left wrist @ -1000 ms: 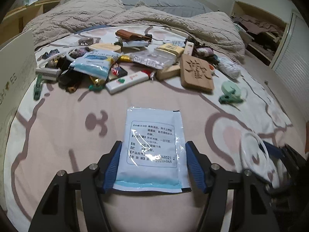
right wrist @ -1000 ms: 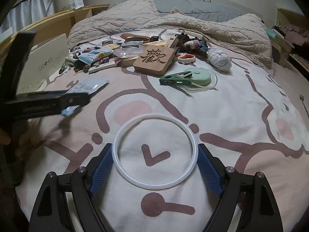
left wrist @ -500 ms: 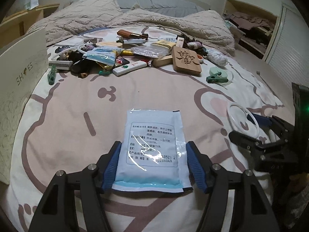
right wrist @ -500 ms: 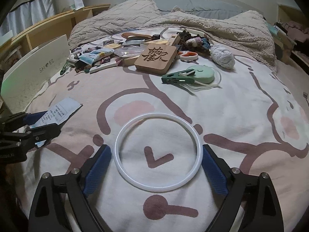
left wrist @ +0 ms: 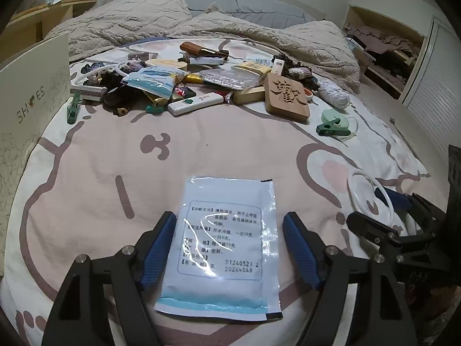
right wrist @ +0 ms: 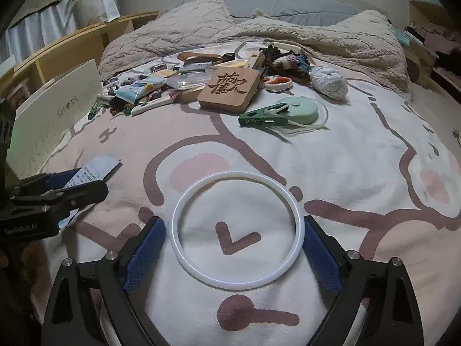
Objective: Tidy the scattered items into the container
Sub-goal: 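Carry the sachet in the left gripper and the ring in the right gripper toward the white box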
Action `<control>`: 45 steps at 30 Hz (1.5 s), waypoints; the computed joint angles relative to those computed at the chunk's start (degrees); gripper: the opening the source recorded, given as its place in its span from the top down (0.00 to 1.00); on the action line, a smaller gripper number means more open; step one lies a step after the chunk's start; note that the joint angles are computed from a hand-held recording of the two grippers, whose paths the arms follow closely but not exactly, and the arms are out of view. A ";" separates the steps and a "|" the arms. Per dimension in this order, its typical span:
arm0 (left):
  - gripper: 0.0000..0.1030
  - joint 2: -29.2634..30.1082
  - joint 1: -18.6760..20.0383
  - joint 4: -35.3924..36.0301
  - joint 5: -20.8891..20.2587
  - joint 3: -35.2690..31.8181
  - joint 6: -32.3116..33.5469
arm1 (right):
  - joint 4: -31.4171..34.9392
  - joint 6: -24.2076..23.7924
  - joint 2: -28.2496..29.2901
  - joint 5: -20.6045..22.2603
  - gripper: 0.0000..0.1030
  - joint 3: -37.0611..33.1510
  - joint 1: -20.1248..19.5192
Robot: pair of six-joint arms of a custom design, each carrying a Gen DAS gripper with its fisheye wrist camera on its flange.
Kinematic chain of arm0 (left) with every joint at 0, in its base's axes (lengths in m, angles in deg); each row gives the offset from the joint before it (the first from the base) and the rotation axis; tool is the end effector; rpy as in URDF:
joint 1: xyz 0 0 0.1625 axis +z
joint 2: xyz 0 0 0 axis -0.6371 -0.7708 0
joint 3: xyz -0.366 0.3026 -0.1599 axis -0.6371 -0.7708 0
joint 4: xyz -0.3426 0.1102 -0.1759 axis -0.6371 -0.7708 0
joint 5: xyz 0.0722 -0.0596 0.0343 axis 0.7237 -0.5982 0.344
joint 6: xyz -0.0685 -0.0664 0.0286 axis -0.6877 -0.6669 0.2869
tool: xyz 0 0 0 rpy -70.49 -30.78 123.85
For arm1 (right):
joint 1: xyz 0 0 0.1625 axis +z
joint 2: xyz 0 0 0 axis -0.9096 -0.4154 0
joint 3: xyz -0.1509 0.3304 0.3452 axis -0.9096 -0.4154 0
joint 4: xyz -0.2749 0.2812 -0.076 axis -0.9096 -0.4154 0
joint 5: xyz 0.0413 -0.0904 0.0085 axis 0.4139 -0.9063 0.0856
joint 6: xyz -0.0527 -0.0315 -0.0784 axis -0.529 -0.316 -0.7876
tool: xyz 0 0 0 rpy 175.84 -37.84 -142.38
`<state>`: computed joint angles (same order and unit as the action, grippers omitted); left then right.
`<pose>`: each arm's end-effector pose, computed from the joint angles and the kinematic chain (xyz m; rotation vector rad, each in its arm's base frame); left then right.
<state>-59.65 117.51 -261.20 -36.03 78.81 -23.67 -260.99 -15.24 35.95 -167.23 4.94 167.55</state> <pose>0.0281 -0.7871 0.2224 0.2242 2.3728 -0.8996 0.2693 -0.8220 -0.0872 0.7147 -2.4424 0.7162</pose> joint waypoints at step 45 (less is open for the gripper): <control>0.58 -1.74 -0.92 -6.77 0.22 4.17 1.97 | -5.28 0.25 -0.41 -0.82 0.18 1.37 0.97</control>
<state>-61.39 116.59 -267.97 -35.81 82.98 -21.71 -266.27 -14.99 35.54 -168.05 6.31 168.52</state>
